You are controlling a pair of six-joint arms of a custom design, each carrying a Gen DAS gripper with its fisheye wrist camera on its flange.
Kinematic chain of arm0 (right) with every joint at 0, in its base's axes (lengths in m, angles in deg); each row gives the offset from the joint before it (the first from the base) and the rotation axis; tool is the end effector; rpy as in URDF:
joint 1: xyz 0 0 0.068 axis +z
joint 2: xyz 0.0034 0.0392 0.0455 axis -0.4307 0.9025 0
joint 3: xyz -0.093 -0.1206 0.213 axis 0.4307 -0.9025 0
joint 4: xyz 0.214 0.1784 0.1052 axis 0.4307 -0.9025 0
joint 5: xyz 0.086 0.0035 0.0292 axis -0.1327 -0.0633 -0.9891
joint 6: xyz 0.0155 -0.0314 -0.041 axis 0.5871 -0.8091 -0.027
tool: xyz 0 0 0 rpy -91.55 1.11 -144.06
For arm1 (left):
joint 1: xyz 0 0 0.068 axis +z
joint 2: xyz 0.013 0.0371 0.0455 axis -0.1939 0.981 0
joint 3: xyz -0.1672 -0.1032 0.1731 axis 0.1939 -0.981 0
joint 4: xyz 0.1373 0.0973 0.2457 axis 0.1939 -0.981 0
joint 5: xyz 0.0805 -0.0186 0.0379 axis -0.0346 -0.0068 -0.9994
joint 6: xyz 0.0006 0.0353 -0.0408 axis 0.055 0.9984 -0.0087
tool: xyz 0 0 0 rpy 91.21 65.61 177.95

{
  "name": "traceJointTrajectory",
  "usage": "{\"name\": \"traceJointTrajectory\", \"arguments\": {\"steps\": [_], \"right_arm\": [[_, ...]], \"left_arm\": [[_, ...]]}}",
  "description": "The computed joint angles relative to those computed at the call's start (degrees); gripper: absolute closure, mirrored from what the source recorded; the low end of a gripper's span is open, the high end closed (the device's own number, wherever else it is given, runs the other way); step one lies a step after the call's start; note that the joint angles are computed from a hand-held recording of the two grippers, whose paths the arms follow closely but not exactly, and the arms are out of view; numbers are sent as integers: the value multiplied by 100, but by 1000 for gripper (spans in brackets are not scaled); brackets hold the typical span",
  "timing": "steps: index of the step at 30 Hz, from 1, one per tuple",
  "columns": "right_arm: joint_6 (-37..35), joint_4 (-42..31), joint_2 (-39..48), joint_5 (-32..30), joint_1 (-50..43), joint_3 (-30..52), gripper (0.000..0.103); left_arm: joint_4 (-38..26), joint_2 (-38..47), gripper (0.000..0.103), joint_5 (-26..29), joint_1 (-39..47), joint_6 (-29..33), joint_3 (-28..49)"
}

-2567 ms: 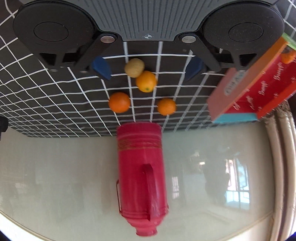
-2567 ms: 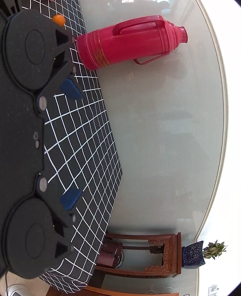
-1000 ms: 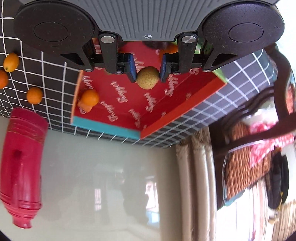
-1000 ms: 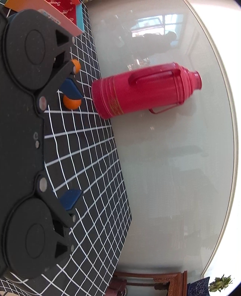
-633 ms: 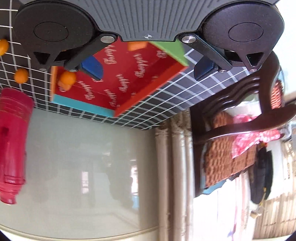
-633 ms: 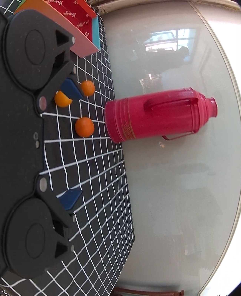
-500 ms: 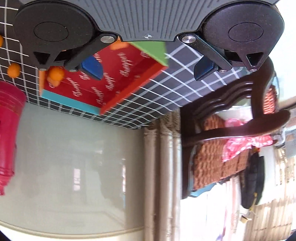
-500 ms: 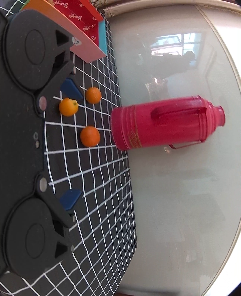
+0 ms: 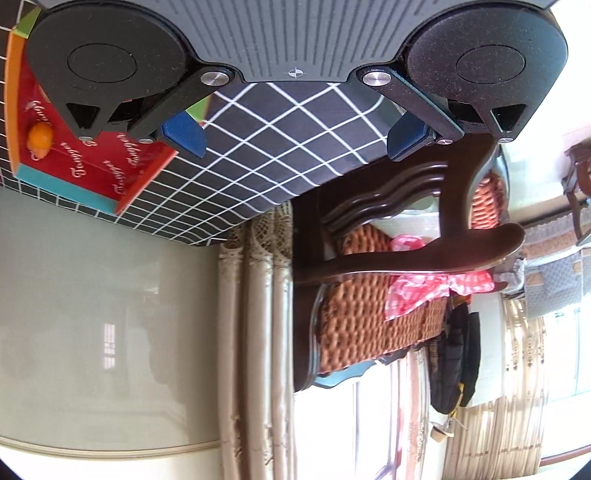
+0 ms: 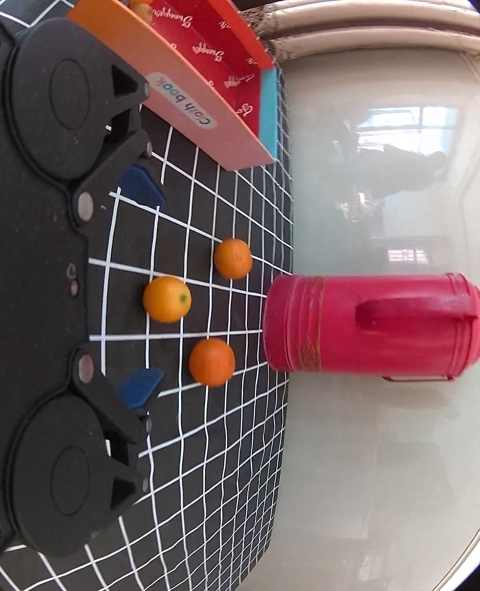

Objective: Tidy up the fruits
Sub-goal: 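Reach the right tool to the oranges and grasp an orange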

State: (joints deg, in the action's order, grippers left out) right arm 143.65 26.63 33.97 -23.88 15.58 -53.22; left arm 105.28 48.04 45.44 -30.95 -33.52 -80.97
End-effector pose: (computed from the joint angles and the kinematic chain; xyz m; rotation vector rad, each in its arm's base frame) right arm 0.1536 0.0951 0.0138 0.6132 2.0618 -0.3802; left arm 0.2077 -0.0556 0.0466 -0.1805 1.9516 0.1801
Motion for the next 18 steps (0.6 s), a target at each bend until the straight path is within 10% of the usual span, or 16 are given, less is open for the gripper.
{"name": "traceJointTrajectory", "arguments": {"steps": [18], "right_arm": [[-1397, 1339, 517, -894, -818, 99, 79]], "left_arm": [[63, 125, 0, 704, 1038, 58, -44]]}}
